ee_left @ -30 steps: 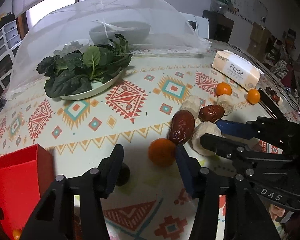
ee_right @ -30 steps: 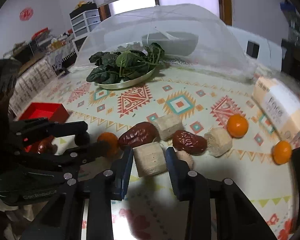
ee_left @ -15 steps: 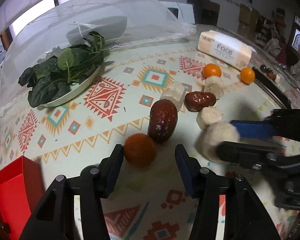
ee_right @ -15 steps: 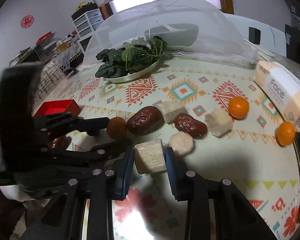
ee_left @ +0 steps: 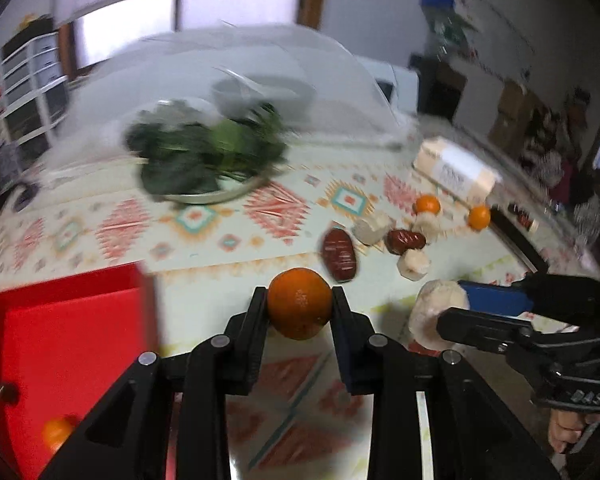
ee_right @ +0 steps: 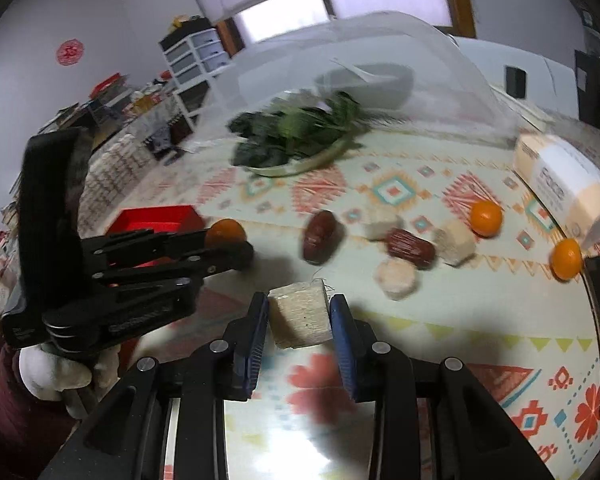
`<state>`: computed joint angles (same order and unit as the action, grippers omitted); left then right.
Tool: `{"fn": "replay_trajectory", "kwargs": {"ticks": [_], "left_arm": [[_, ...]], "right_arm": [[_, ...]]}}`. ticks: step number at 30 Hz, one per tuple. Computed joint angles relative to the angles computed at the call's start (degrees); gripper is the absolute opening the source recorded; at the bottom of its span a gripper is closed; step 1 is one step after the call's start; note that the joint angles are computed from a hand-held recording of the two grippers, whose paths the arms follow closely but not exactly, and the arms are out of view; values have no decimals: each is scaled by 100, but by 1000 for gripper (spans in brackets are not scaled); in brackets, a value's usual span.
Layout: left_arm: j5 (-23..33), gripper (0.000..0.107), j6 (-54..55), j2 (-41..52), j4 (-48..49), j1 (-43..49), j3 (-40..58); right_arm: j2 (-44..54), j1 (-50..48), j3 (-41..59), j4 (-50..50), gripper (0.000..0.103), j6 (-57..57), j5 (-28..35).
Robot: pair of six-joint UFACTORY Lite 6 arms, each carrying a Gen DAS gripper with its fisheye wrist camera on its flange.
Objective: Organize fruits
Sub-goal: 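Release the mandarin into the red tray with the left tool, then grasp a dark chestnut with the left tool while the right tool holds the yam chunk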
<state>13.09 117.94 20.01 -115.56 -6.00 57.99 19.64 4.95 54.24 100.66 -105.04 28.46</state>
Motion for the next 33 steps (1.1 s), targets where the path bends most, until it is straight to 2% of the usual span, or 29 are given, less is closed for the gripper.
{"fn": "replay_trajectory", "kwargs": {"ticks": [3,7,11,15,20,27,28,30,33], "left_arm": [[255,29,-31,-930,264,779,-805],[552,29,-164,-1476,808,1955,-1269],[955,29,-368,-1156,1416,3204,-1148],[1076,29,172,-697,1255,3928,-1074],[1211,30,286,-269,1276,4263,-878],[1221,32,384,-213,1092,4321,-883],[1221,34,387,-250,1068,4321,-910],[1188,47,523,-384,883,4294,-1015],[1187,55,540,-695,763,4260,-1200]], "right_arm": [[-257,477,-23,-70,35,340,28],[-230,1364,259,-99,35,805,-135],[241,2271,836,-108,35,1187,-450],[998,3059,1605,-303,35,1668,-777],[1870,3743,2522,-1188,35,2770,-1339],[2207,4055,2836,-2080,36,3636,-1550],[2158,4049,2788,-1961,36,3498,-1550],[2074,4072,2708,-1663,36,3197,-1535],[1779,4102,2414,-1115,36,2602,-1611]]}}
